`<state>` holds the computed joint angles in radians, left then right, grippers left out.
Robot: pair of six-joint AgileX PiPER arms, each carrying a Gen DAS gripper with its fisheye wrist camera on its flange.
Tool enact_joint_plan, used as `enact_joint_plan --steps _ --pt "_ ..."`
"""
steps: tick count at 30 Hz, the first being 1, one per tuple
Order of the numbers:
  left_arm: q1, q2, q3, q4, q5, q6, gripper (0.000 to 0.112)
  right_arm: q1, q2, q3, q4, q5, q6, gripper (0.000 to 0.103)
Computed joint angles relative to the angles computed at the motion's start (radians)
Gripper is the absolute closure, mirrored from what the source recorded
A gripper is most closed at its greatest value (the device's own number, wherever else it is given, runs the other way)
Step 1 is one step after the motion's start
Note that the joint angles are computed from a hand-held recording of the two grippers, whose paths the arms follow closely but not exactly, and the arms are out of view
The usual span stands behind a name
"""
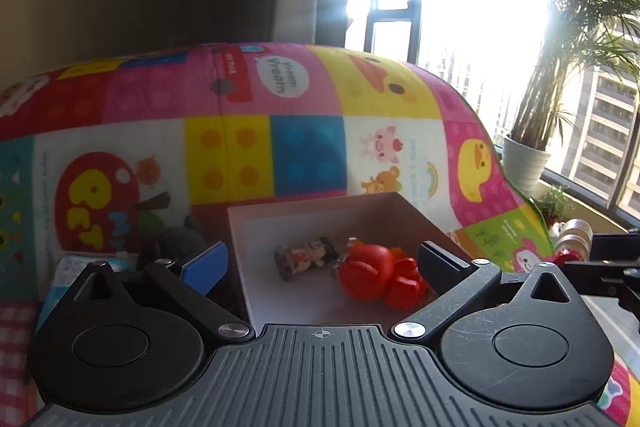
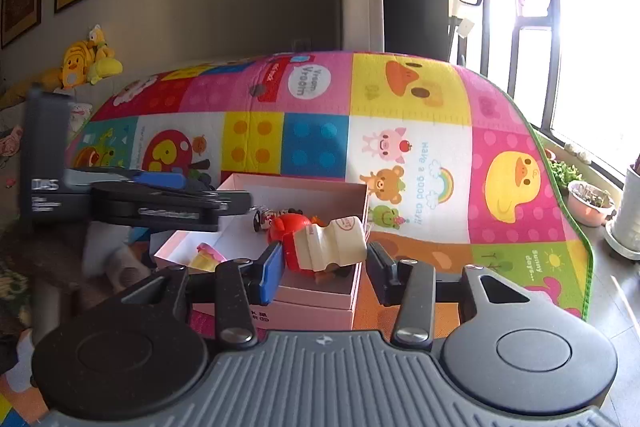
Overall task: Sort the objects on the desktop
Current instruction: 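Carry the daruma into the box with the left tool while the right tool carries the bottle over, then release the white yogurt bottle into the box with the right tool, then reach the left tool to the white power bank and grasp it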
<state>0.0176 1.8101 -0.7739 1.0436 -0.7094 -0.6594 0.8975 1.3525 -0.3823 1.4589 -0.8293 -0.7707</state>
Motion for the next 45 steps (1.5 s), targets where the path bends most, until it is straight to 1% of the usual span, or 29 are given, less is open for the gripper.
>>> enact_joint_plan --steps 3,6,8,10,12,13,16,17,18,19,20,21,22,27,28,29,30,33,34,35,36,38,39,40,41,43,45 --pt "0.134 -0.026 0.091 0.048 -0.072 0.068 0.009 -0.06 0.056 -0.035 -0.037 0.056 0.01 0.059" --pt "0.25 -0.019 0.163 0.068 -0.115 0.154 0.009 -0.116 0.126 -0.099 -0.073 0.121 0.001 0.059" --pt "0.314 -0.005 0.198 0.063 -0.133 0.208 0.009 -0.164 0.184 -0.163 -0.1 0.186 -0.01 0.059" --pt "0.371 0.007 0.213 0.098 -0.146 0.2 0.009 -0.208 0.253 -0.245 -0.105 0.253 -0.034 0.059" --pt "0.417 0.016 0.216 0.149 -0.158 0.174 0.009 -0.236 0.323 -0.328 -0.091 0.292 -0.074 0.059" --pt "0.437 0.018 0.222 0.166 -0.163 0.175 0.009 -0.24 0.36 -0.369 -0.089 0.286 -0.097 0.059" --pt "0.48 0.022 0.238 0.184 -0.177 0.216 0.009 -0.246 0.472 -0.497 -0.096 0.204 -0.18 0.058" --pt "0.49 0.025 0.243 0.181 -0.18 0.235 0.009 -0.259 0.499 -0.537 -0.086 0.198 -0.213 0.053" --pt "0.497 0.028 0.245 0.172 -0.181 0.255 0.009 -0.274 0.518 -0.576 -0.046 0.205 -0.262 0.04" --pt "0.51 0.033 0.249 0.164 -0.182 0.276 0.009 -0.291 0.527 -0.604 -0.01 0.219 -0.291 0.038" --pt "0.519 0.036 0.249 0.157 -0.181 0.285 0.009 -0.297 0.526 -0.612 0.007 0.233 -0.298 0.038" --pt "0.527 0.04 0.246 0.152 -0.177 0.284 0.009 -0.296 0.516 -0.603 0.004 0.252 -0.293 0.038" --pt "0.532 0.047 0.233 0.148 -0.169 0.268 0.009 -0.281 0.504 -0.583 -0.016 0.254 -0.275 0.038" --pt "0.533 0.063 0.165 0.082 -0.1 0.165 0.009 -0.103 0.468 -0.491 -0.054 0.183 -0.298 0.038" --pt "0.539 0.064 0.156 0.068 -0.095 0.157 0.009 -0.065 0.464 -0.478 -0.056 0.174 -0.305 0.038" --pt "0.543 0.065 0.148 0.054 -0.088 0.15 0.009 -0.038 0.455 -0.465 -0.064 0.189 -0.298 0.038" --pt "0.546 0.064 0.139 0.044 -0.079 0.138 0.009 -0.02 0.44 -0.453 -0.077 0.243 -0.284 0.038" --pt "0.55 0.064 0.112 0.058 -0.054 0.093 0.009 -0.016 0.438 -0.443 -0.152 0.463 -0.195 0.038" --pt "0.55 0.062 0.109 0.063 -0.052 0.091 0.009 -0.004 0.455 -0.451 -0.157 0.503 -0.188 0.037" --pt "0.546 0.06 0.109 0.064 -0.053 0.099 0.009 0.01 0.477 -0.461 -0.169 0.519 -0.176 0.035" --pt "0.542 0.059 0.11 0.068 -0.056 0.108 0.009 0.026 0.499 -0.469 -0.187 0.52 -0.159 0.03" --pt "0.53 0.063 0.114 0.081 -0.08 0.133 0.009 0.054 0.543 -0.481 -0.202 0.502 -0.127 0.029" --pt "0.52 0.067 0.115 0.084 -0.093 0.148 0.009 0.058 0.557 -0.487 -0.192 0.501 -0.123 0.03" --pt "0.507 0.072 0.117 0.083 -0.105 0.168 0.009 0.058 0.563 -0.486 -0.188 0.505 -0.118 0.041" --pt "0.487 0.078 0.116 0.079 -0.112 0.192 0.009 0.056 0.561 -0.479 -0.192 0.508 -0.108 0.046" --pt "0.436 0.093 0.107 0.059 -0.108 0.234 0.009 0.051 0.536 -0.438 -0.234 0.487 -0.047 0.046" --pt "0.373 0.111 0.093 -0.004 -0.093 0.284 0.009 0.051 0.503 -0.386 -0.24 0.45 -0.017 0.046"
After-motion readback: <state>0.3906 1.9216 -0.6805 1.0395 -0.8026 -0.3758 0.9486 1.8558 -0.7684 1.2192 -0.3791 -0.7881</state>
